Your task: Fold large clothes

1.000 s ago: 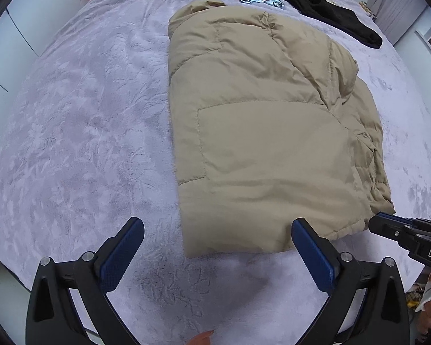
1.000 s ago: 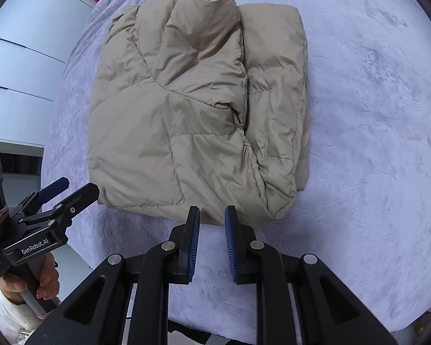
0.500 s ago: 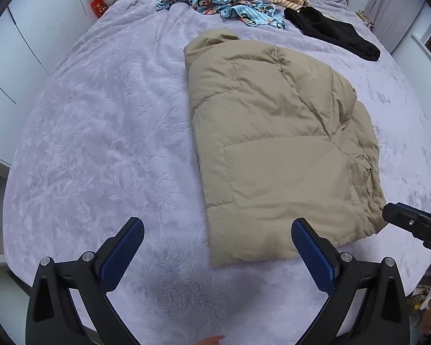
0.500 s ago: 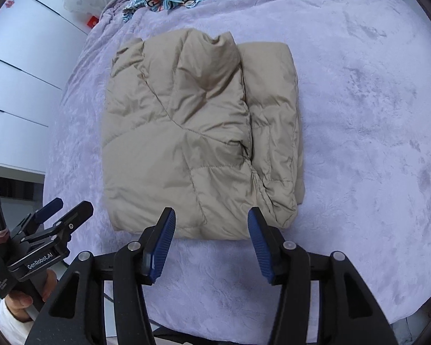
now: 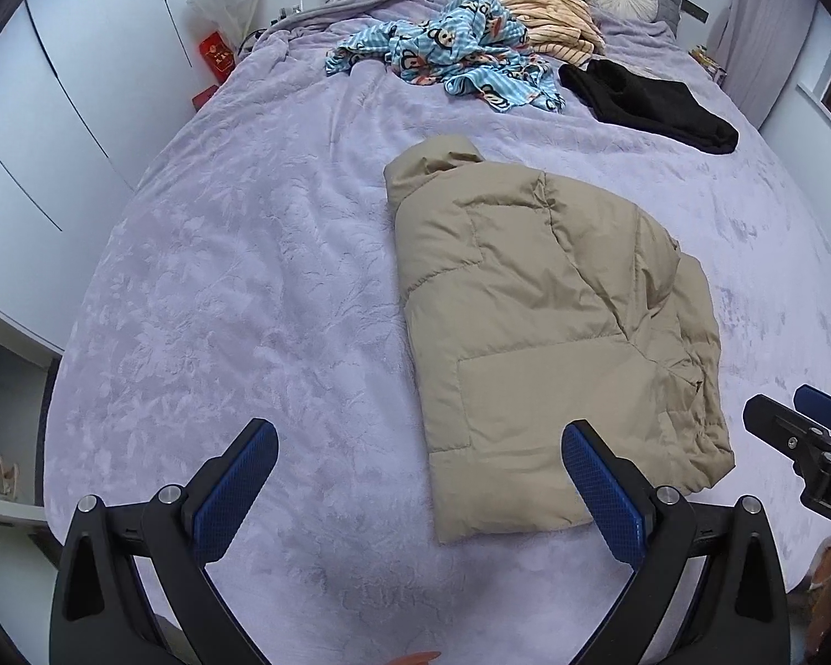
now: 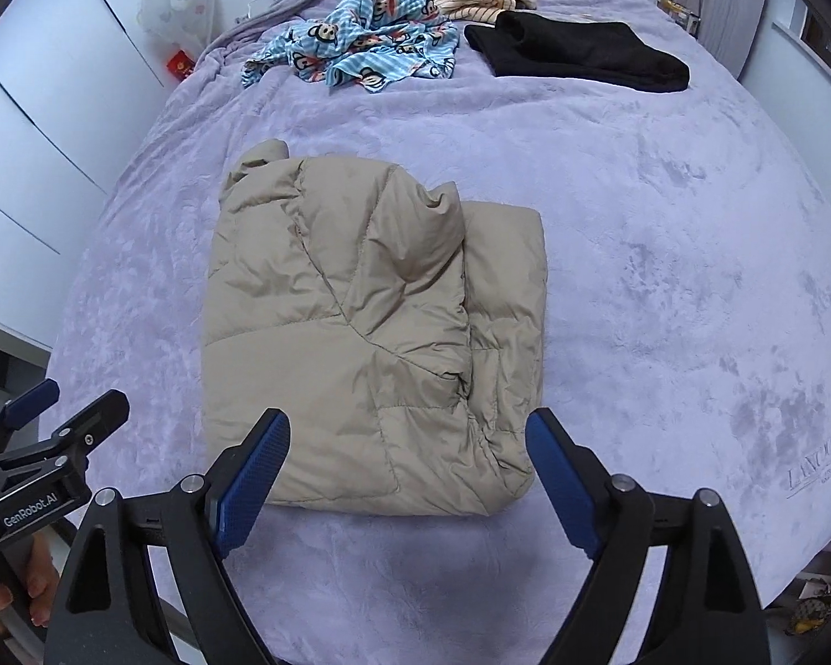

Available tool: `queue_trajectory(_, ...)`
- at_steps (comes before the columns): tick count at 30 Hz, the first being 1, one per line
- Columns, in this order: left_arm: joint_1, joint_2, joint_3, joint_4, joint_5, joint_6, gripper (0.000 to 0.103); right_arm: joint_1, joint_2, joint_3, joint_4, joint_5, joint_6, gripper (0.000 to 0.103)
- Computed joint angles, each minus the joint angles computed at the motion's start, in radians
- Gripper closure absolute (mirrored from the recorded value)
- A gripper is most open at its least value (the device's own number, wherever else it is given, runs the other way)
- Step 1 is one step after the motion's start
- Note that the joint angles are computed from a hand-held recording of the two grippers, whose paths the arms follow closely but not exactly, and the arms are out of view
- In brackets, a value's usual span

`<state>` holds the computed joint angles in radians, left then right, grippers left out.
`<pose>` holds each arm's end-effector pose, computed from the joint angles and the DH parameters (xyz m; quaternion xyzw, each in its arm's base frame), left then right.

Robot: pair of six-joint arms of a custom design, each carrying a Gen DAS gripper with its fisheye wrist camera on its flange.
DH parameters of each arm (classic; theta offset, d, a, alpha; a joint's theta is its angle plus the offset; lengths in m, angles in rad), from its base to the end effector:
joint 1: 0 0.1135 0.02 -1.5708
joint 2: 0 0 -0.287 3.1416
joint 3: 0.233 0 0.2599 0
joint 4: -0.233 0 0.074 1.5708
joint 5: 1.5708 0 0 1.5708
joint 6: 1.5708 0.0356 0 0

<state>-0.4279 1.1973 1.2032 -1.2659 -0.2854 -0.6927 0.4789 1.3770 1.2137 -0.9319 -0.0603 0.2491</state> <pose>0.1869 -0.0742 0.3392 -0.1509 0.9664 0.0376 0.2044 0.2423 0.1282 0.3158 -0.1184 0.9642 0.1112 0.2096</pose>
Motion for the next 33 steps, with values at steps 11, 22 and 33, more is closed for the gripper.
queue_trajectory(11, -0.085, 0.039, 0.101, -0.083, -0.077, -0.129, 0.001, -0.053, -0.052, 0.028, -0.002, -0.014, -0.063, 0.012)
queue_trajectory(22, -0.162, 0.065, 0.188, -0.148, -0.127, -0.198, 0.001, -0.085, -0.058, 0.078, -0.036, -0.05, -0.109, 0.012)
queue_trajectory(33, -0.16, 0.07, 0.213, -0.162, -0.136, -0.204, 0.001, -0.093, -0.058, 0.1, -0.06, -0.055, -0.115, 0.012)
